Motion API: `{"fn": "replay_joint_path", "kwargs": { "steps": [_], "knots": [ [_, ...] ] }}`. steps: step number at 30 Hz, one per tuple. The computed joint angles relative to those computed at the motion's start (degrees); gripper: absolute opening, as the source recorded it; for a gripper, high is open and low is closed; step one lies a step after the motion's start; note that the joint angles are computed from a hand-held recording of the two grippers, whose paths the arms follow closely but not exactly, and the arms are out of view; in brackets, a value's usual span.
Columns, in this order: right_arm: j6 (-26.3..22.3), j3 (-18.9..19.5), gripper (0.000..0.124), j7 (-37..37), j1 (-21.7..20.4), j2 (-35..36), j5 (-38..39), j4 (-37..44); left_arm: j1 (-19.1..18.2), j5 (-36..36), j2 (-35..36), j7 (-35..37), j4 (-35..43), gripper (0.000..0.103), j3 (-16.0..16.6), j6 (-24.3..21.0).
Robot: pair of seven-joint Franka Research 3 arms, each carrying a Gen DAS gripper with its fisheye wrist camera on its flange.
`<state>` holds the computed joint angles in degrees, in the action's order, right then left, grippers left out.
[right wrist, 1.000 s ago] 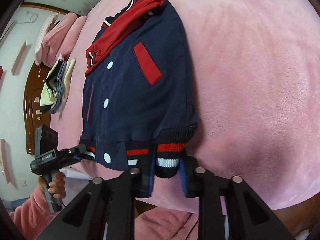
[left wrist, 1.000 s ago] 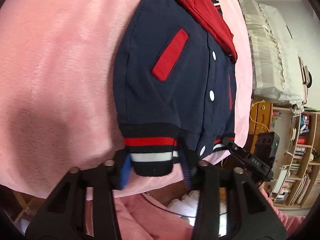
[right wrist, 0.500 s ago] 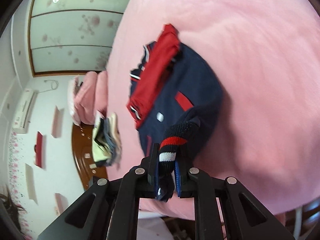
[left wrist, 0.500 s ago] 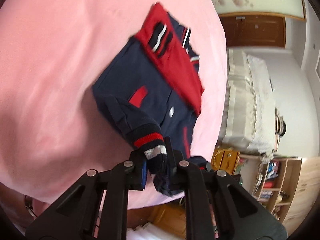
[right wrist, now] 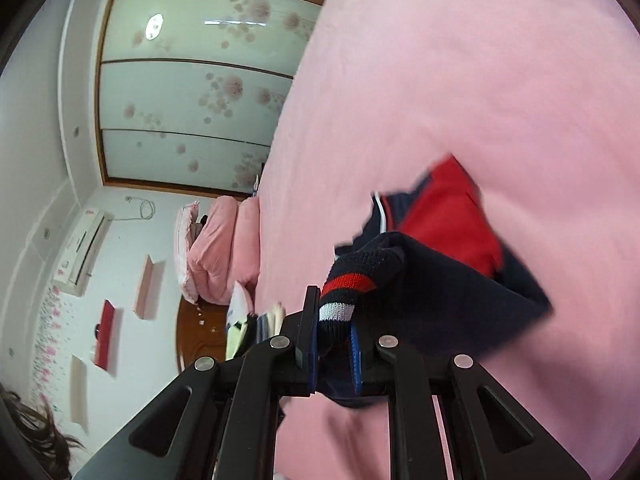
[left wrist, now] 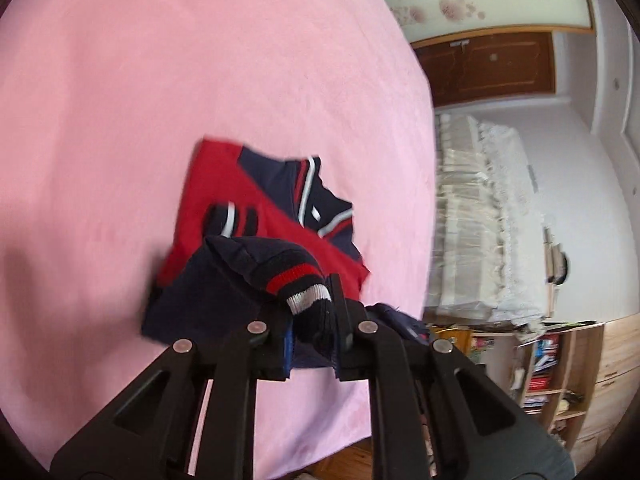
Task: Fold large clothes
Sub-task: 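Lift the hem and fold it up toward the collar with both tools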
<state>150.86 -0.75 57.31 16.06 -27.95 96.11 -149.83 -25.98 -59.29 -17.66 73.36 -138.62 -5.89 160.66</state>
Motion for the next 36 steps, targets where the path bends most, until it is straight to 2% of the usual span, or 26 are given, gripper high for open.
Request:
{"fn": "replay_joint_path", "kwargs": {
  "steps": [2, 4, 5, 7, 9, 10, 12, 15, 19, 22, 25, 26, 27, 28, 29, 30, 31, 33, 35, 36],
  "knots": [
    [0.6, 0.3, 0.012, -0.8, -0.1, 3.6, -0.3, 3.2, 3.6, 9.9, 4.0, -5.3, 4.1, 0.011, -1.0, -4.1],
    [3.0, 1.3, 0.012, 2.9, -0.4, 7.6, -5.2, 6.6, 7.0, 21.8, 8.8, -10.4, 10.2, 0.013, -2.2, -10.8],
    [4.4, 1.8, 0.012, 5.0, -0.3, 9.0, -7.3, 7.7, 7.7, 23.9, 10.1, -10.7, 12.0, 0.016, -2.6, -12.0],
    [7.1, 2.2, 0.015, 5.5, 0.2, 11.6, -9.1, 9.8, 8.9, 28.3, 12.3, -11.7, 14.9, 0.03, -3.7, -13.3],
    [7.5, 2.0, 0.021, 7.1, 0.4, 13.0, -12.8, 11.0, 10.2, 36.3, 12.9, -16.4, 16.3, 0.065, -5.3, -13.1],
    [6.9, 1.6, 0.025, 7.2, 0.5, 13.4, -13.6, 11.4, 10.7, 40.5, 12.7, -19.5, 16.3, 0.069, -5.9, -12.1],
    [6.5, 1.0, 0.048, 5.4, 0.8, 13.6, -13.1, 11.8, 11.2, 45.9, 11.5, -24.0, 15.8, 0.072, -6.5, -11.1],
    [8.6, 1.2, 0.051, 3.0, 1.1, 12.7, -13.2, 11.0, 11.2, 48.6, 9.9, -27.2, 15.2, 0.072, -6.5, -12.0],
    [5.8, 0.4, 0.051, 4.4, 1.1, 12.6, -17.6, 11.0, 9.0, 45.4, 8.5, -24.5, 13.4, 0.072, -6.1, -9.9],
    [3.6, 0.9, 0.051, 4.8, 1.2, 13.2, -22.8, 11.4, 7.7, 47.5, 9.9, -23.8, 13.6, 0.066, -7.3, -9.3],
    [3.0, 2.0, 0.051, 4.2, 2.1, 14.4, -28.4, 12.0, 6.4, 47.7, 13.1, -20.7, 15.9, 0.046, -8.0, -10.9],
    [3.1, 2.3, 0.042, 2.5, 2.7, 14.3, -29.0, 11.3, 6.3, 47.3, 14.0, -20.1, 16.2, 0.037, -8.2, -10.5],
    [5.5, 2.5, 0.022, -0.1, 4.5, 14.4, -29.6, 9.6, 6.2, 47.2, 15.0, -20.1, 16.5, 0.034, -8.5, -10.0],
    [8.6, 4.5, 0.015, 1.3, 4.3, 15.0, -33.1, 9.3, 6.1, 46.5, 16.0, -19.3, 16.8, 0.03, -8.7, -9.3],
    [10.6, 6.7, 0.012, 6.1, 3.4, 15.6, -40.7, 8.8, 5.9, 44.2, 17.2, -16.7, 17.3, 0.016, -8.9, -8.4],
    [10.8, 8.4, 0.008, 8.5, 2.5, 16.3, -45.5, 9.0, 5.9, 41.5, 18.1, -13.9, 17.9, 0.008, -9.2, -8.2],
    [10.2, 8.0, 0.005, 8.0, 3.5, 17.1, -46.4, 9.4, 6.1, 40.3, 19.2, -12.6, 18.7, 0.008, -9.5, -7.9],
    [10.1, 4.6, 0.003, 0.3, 8.2, 19.3, -37.8, 11.5, 6.4, 40.0, 21.2, -12.0, 20.3, 0.008, -10.1, -6.8],
    [9.2, 4.0, 0.003, -4.9, 9.3, 21.2, -29.8, 13.8, 6.8, 39.3, 23.4, -11.9, 21.9, 0.006, -10.7, -5.8],
    [9.6, 4.7, 0.003, -4.0, 9.0, 22.5, -30.2, 14.8, 7.0, 40.9, 24.5, -13.9, 22.9, 0.006, -10.6, -6.5]
  ]
}}
